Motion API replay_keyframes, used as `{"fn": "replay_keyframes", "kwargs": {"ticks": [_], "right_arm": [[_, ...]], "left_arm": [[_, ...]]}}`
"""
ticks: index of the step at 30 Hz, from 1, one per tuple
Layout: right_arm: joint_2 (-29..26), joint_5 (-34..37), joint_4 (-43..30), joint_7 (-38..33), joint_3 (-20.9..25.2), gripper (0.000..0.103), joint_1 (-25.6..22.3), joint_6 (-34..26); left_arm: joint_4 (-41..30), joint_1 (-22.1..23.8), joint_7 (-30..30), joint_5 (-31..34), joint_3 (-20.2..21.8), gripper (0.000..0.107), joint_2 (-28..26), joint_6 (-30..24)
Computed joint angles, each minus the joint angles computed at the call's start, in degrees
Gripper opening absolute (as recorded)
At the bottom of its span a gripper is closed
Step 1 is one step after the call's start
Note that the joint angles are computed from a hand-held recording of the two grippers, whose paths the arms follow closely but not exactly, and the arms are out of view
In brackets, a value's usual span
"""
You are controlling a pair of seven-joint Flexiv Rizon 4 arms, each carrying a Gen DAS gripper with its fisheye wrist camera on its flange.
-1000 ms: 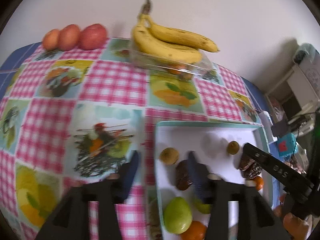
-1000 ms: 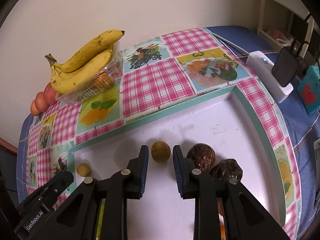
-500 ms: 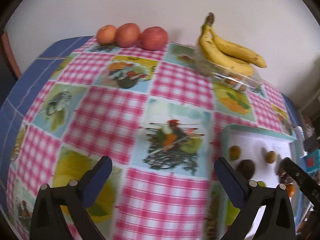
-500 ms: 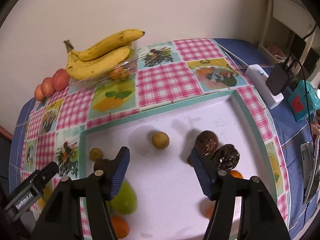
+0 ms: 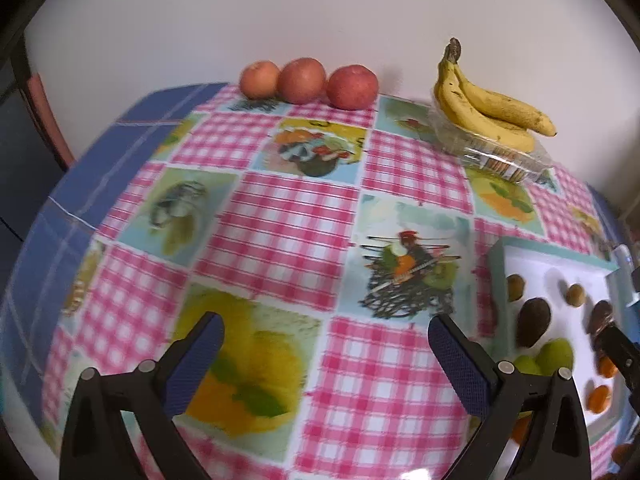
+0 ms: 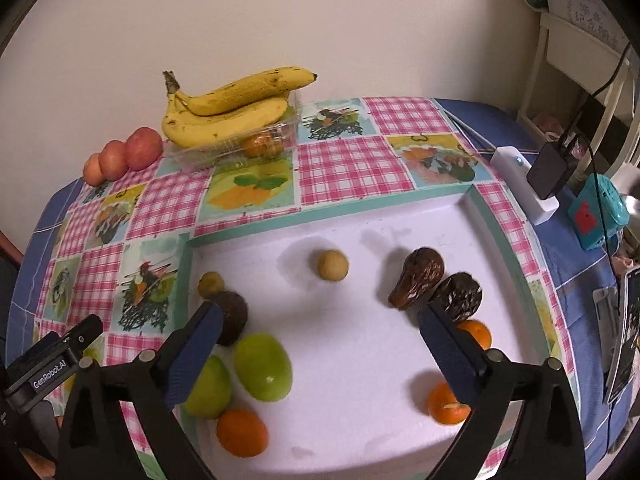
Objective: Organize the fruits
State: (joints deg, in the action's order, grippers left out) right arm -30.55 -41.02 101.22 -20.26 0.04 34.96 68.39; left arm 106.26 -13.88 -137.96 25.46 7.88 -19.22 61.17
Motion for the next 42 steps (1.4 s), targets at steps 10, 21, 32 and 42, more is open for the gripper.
{"fn": "replay_keyframes", "kwargs": {"ticks": [10, 21, 32, 42], "right_arm": [[2.8, -0.8, 4.4, 2.9, 1.0, 0.099, 0.8, 1.7], [4.6, 1.1, 6.2, 1.2, 4.2, 0.099, 0.9, -0.4], [6.8, 2.4, 7.7, -0.8, 6.1, 0.099, 1.2, -3.3], [8.5, -0.7, 9.4, 0.2, 6.5, 0.099, 1.8, -4.0]], "left_arm": [[0.3, -0.6, -3.0, 3.7, -1.7, 0.103, 3.7, -12.7], [2.1, 0.2, -1.0, 5.1, -4.4, 0.103, 7.0, -17.8], [6.2, 1.6, 0.1, 6.0, -6.1, 0.103, 11.7, -17.1], [8.9, 2.4, 0.1, 7.1, -7.2, 0.103, 14.5, -18.2]]}}
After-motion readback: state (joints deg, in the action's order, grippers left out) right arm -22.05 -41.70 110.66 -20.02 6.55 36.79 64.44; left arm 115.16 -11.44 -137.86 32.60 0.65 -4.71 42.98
